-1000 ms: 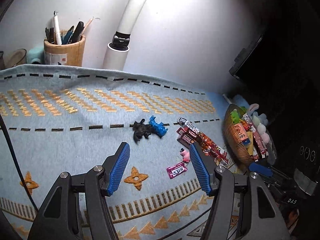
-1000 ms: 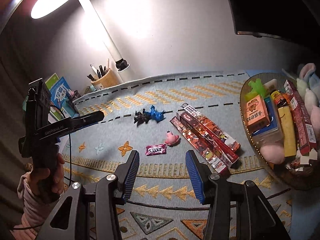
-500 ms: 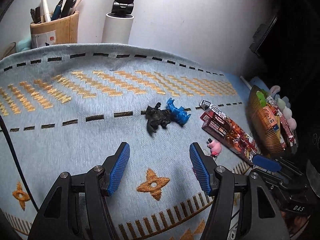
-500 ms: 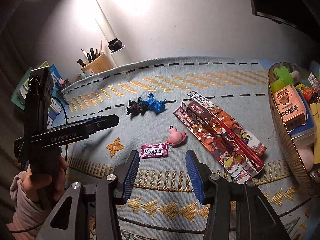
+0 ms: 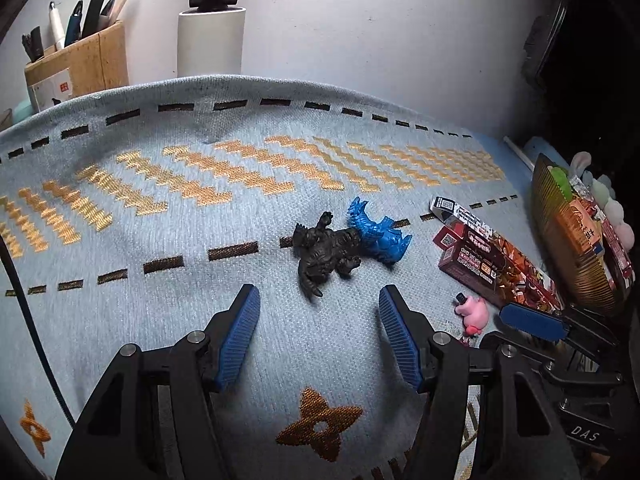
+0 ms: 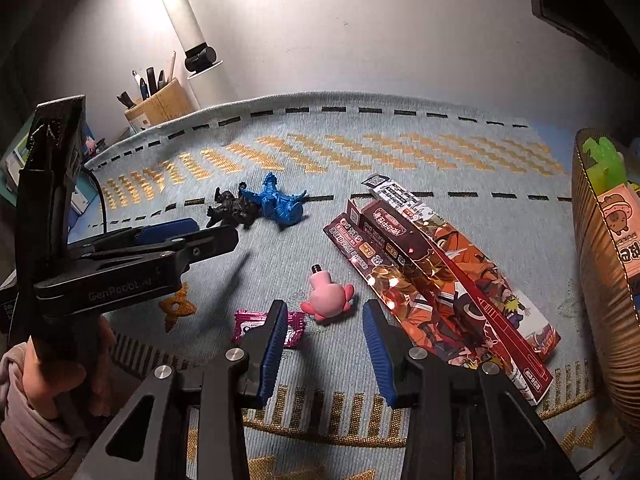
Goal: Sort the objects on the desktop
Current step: 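Grasp the black dinosaur with the left tool while the right tool grasps the pink figure, then carry the dinosaur and pink figure into the woven basket and release them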
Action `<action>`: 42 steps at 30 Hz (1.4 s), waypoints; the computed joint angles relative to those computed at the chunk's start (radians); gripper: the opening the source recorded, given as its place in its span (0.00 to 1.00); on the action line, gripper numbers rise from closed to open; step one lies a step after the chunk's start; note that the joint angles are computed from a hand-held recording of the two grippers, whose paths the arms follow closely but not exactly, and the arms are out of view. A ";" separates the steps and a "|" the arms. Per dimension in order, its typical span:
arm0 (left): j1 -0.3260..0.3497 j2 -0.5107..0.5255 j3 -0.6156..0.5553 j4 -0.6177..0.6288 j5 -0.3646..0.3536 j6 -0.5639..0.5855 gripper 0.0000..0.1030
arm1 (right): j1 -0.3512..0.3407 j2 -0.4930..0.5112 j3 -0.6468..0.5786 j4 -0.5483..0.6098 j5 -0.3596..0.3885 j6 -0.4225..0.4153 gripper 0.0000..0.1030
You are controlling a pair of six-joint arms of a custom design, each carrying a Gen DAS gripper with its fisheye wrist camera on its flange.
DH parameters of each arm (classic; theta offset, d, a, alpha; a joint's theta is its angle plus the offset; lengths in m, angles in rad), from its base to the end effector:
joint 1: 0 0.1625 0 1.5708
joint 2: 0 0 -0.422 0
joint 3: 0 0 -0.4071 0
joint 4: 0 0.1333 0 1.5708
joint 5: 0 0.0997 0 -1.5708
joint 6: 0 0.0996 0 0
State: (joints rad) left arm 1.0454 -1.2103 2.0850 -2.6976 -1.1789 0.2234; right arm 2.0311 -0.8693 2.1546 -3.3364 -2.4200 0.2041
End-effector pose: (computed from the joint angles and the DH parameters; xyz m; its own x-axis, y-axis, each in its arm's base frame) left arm -0.1173 -0.5439 0.1807 -0.7187 0.5572 -0.4159 0.6614 0.7325 -0.1613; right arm 0.2771 -0.4272 0.0820 -0.8103 0.1780 0.5583 -0.2346 0.7745 -0.5874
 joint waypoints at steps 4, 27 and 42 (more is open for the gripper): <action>0.011 0.000 0.011 -0.046 -0.020 0.023 0.58 | -0.021 0.014 -0.010 -0.017 0.008 -0.031 0.34; -0.097 0.120 0.033 -0.189 0.216 0.092 0.89 | -0.056 0.011 0.030 -0.194 0.105 -0.091 0.29; -0.074 0.001 0.092 -0.207 0.106 0.003 0.24 | -0.065 0.006 0.037 -0.216 0.137 -0.080 0.29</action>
State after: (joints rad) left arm 0.9710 -1.2094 2.1771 -2.9049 -1.0728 0.2262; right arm 1.9659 -0.8632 2.1918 -3.5521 -2.2828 0.1243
